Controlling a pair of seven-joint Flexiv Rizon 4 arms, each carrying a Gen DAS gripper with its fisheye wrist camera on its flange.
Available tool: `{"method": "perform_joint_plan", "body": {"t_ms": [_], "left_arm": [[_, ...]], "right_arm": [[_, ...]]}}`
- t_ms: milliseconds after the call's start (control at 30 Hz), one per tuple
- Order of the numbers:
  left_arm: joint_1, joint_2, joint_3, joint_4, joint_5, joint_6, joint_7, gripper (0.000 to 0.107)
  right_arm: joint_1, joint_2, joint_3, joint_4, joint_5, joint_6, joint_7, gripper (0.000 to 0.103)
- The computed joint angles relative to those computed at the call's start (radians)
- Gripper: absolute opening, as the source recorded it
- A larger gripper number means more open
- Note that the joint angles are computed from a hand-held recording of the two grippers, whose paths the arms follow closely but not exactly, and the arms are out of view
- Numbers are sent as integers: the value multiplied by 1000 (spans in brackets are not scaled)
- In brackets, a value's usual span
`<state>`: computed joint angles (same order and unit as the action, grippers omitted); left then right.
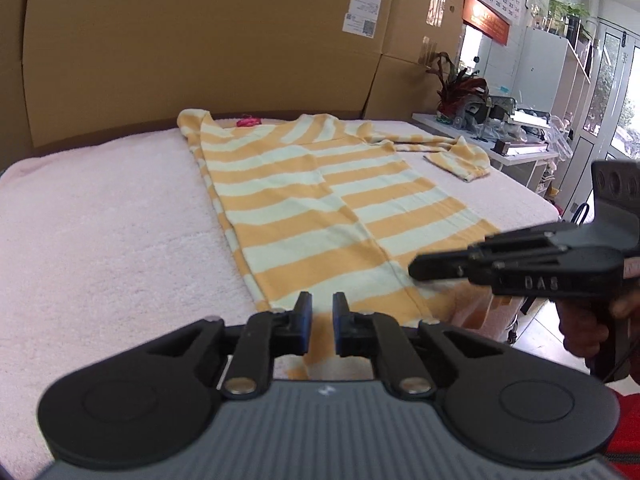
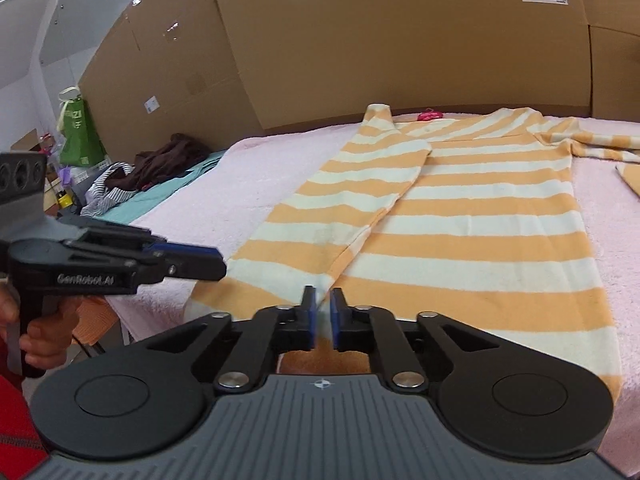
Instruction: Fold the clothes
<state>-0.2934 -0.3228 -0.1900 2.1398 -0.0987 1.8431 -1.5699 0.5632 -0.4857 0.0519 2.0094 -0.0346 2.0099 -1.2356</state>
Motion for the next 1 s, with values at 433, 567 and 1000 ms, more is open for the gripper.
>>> {"method": "perform_joint_plan", "body": {"t_ms": [433,567,1000], "left_arm": [[-23,10,-1,30,4,16,11,46],[-33,10,4,34,19,24,11,54],[76,47,-81,77,65,21,-13,20]], "right_arm": [[-57,-93,13,-164,-54,-76,161,3],[48,-97,-118,-209,3,-133,185,29],[44,-93,-140,-199,-106,-121,176,36]]}}
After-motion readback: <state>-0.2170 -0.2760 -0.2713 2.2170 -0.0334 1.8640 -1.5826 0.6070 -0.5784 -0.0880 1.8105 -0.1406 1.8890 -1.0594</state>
